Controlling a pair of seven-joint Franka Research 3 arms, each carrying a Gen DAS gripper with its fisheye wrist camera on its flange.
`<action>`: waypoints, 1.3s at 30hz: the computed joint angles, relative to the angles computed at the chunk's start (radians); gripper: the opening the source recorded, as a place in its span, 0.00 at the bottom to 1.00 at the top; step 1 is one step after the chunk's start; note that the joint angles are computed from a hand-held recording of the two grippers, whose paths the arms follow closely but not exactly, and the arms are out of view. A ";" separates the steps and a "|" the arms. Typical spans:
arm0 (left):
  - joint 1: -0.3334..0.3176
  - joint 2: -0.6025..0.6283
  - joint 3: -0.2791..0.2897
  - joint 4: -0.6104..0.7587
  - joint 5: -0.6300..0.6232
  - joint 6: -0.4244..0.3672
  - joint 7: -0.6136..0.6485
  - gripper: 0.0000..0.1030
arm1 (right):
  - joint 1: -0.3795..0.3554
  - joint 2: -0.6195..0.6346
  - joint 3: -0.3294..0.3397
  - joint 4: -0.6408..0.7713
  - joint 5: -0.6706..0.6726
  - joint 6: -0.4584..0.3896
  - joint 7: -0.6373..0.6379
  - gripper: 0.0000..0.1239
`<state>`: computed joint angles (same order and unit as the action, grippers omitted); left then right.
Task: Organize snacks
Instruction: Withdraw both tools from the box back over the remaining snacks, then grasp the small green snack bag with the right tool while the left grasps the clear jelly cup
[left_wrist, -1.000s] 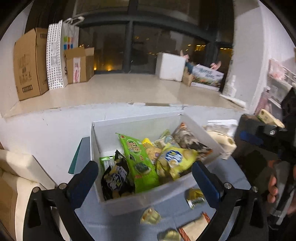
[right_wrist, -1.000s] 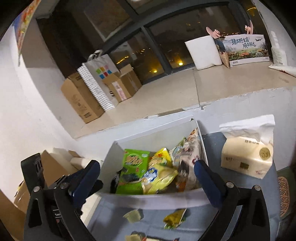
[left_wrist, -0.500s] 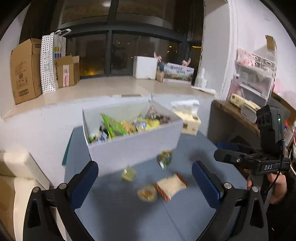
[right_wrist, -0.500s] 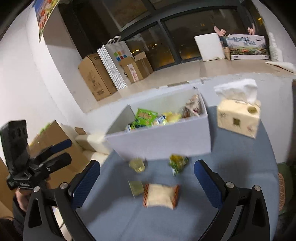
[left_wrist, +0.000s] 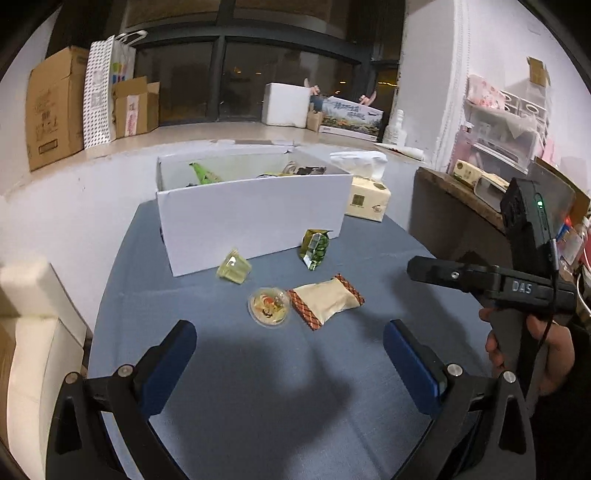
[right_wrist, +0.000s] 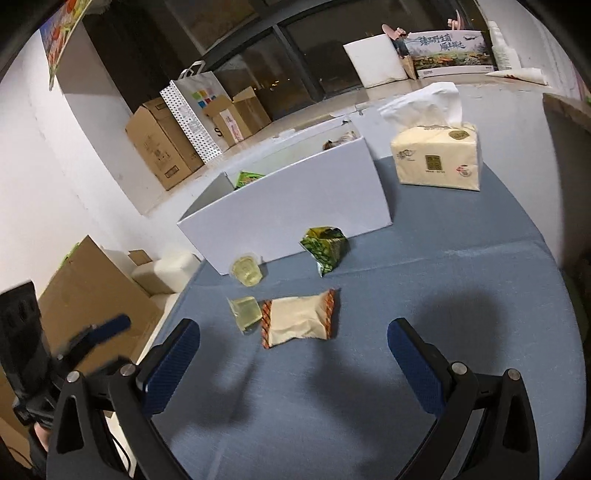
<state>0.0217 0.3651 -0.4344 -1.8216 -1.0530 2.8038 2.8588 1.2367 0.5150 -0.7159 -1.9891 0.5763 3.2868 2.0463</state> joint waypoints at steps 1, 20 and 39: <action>0.002 0.002 0.000 0.002 -0.002 -0.006 -0.003 1.00 | -0.005 0.008 -0.003 0.013 -0.003 -0.017 -0.001 0.83; 0.016 0.103 -0.015 0.067 0.164 0.014 -0.169 1.00 | -0.511 0.292 0.297 0.620 -0.220 -0.486 0.139 0.80; -0.076 0.311 0.052 0.378 0.545 -0.067 -0.633 1.00 | -0.487 0.068 0.358 0.289 -0.501 -0.267 0.312 0.20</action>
<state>-0.0546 0.6762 -0.3824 -1.4441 -0.5082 2.7364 2.2258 0.7500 0.5828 -0.3577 -1.7006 0.0749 3.0198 2.3579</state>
